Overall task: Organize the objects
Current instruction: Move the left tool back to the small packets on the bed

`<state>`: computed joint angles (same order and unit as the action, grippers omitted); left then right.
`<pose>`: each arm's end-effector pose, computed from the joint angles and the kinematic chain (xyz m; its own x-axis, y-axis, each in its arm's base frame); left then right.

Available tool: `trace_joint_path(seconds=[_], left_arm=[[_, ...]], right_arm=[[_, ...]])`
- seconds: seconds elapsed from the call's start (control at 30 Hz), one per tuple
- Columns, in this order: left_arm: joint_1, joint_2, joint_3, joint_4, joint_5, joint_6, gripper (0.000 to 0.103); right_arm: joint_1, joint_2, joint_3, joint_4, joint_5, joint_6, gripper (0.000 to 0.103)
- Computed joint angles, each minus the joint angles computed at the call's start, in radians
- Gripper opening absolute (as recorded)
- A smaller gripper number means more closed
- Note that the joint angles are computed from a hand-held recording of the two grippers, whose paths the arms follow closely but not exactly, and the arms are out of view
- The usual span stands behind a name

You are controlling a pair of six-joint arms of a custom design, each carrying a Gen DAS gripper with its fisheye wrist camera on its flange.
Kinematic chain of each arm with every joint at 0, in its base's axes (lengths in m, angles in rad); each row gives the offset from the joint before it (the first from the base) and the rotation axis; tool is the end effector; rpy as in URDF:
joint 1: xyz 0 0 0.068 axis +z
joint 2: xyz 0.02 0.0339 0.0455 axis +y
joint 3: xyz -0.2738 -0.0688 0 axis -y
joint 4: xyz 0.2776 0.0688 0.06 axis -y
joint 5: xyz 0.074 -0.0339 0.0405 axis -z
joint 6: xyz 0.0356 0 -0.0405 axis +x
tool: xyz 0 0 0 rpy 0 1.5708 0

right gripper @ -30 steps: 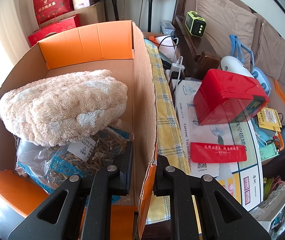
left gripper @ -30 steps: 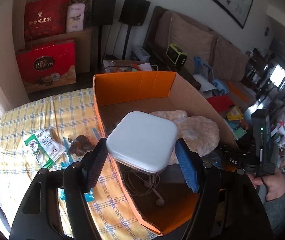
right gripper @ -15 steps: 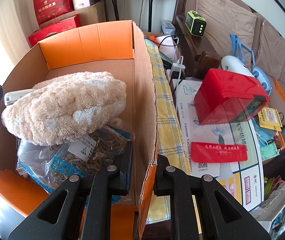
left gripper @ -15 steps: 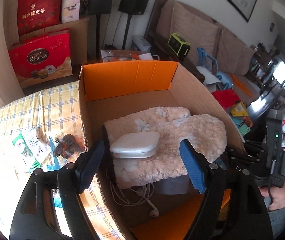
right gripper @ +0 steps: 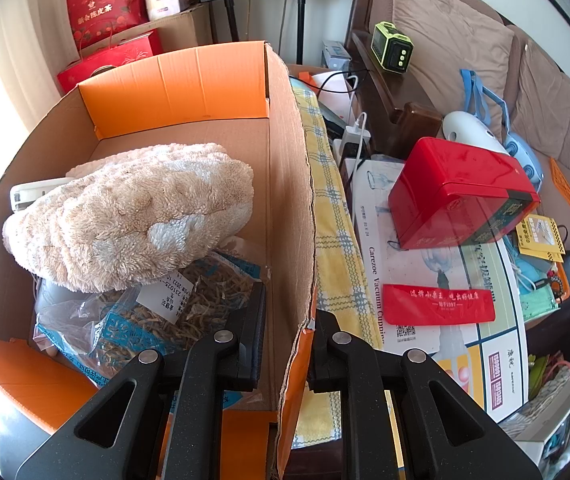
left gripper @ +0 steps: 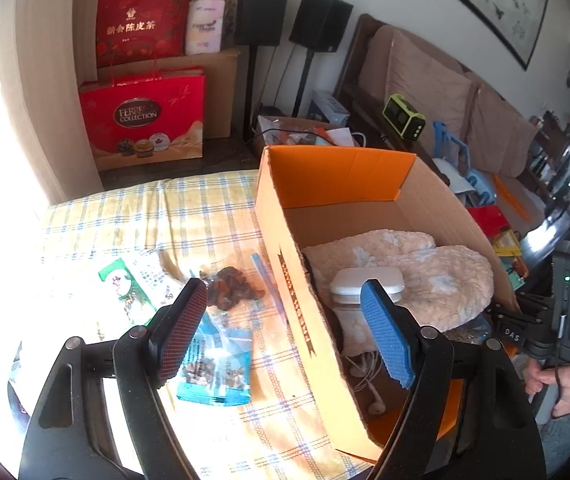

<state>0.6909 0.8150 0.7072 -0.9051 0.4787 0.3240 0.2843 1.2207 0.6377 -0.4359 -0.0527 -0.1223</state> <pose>0.1419 0.0960 0.2529 -0.7400 -0.2452 -0.6263 -0.1499 0.9679 -0.2019 0.2378 0.0714 0.1747 -0.7738 -0.3530 -0.5259 -0.4040 0.9145 -0.0194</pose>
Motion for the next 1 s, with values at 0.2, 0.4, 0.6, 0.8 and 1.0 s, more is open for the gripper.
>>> trace_joint_path(seconds=[0.2,0.4,0.6,0.8,1.0], left_arm=[[0.151,0.073,-0.009,0.015,0.008,0.083,0.077],[0.273,0.159,-0.039,0.073,-0.011,0.155,0.077],[0.352,0.236,-0.055,0.135,-0.03,0.191,0.077],[0.381,0.263,-0.067,0.192,-0.06,0.2,0.077],[0.368,0.298,-0.067,0.239,-0.093,0.179,0.077]], right_arm=[[0.009,-0.001,-0.004,0.003,0.007,0.006,0.016],[0.008,0.001,-0.003,0.004,0.006,0.005,0.016],[0.009,-0.002,-0.003,0.001,0.009,0.004,0.016],[0.009,-0.006,-0.005,-0.001,0.009,0.002,0.016],[0.008,-0.008,-0.007,-0.001,0.008,0.002,0.016]])
